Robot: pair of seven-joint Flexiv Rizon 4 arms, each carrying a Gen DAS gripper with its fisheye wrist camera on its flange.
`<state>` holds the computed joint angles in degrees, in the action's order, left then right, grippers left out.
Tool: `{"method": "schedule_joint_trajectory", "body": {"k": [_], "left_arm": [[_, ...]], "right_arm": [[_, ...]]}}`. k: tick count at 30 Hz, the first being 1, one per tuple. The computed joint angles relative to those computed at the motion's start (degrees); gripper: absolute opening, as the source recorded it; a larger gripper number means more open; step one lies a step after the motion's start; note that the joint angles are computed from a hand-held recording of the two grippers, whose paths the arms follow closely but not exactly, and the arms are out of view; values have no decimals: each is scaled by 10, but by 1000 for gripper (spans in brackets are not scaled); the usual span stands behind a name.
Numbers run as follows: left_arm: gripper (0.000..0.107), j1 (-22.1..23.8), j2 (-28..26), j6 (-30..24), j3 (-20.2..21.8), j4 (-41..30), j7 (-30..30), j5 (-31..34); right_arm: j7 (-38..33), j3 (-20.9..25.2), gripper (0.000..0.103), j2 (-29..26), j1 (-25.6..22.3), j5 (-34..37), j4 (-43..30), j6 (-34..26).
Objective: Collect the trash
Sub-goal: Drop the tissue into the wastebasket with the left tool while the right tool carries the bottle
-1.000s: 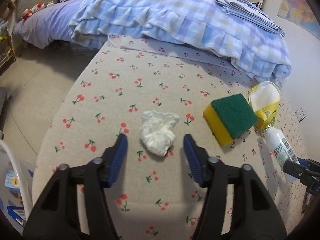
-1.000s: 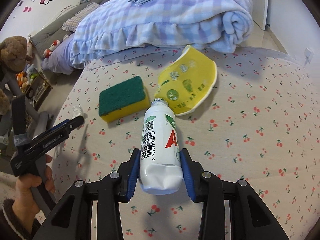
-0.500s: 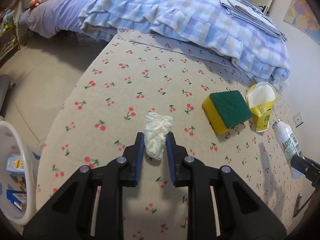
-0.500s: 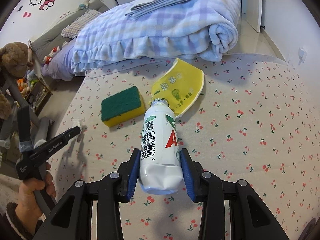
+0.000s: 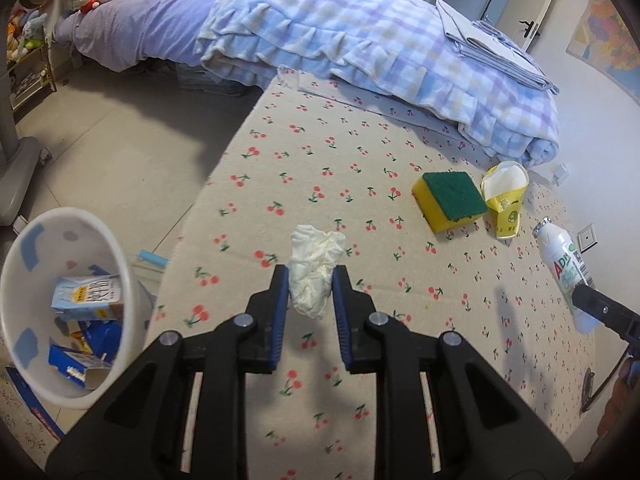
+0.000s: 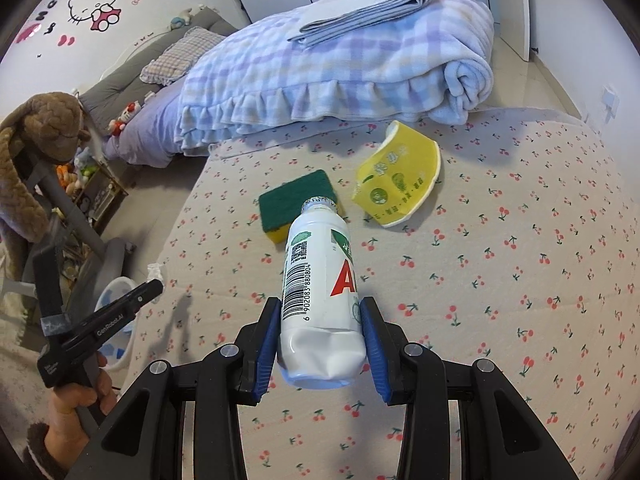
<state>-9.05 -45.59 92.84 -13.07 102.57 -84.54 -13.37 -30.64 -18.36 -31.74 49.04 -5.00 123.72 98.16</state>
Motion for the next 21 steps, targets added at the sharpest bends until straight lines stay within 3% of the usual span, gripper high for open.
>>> {"method": "schedule_joint_trajectory", "body": {"k": [13, 21], "left_arm": [[24, 102, 49, 55, -51, 100, 5, 26], [24, 168, 68, 77, -75, 143, -4, 50]], "right_arm": [[24, -8, 41, -10, 39, -29, -39, -22], [37, 23, 41, -34, 25, -67, -96, -42]]}}
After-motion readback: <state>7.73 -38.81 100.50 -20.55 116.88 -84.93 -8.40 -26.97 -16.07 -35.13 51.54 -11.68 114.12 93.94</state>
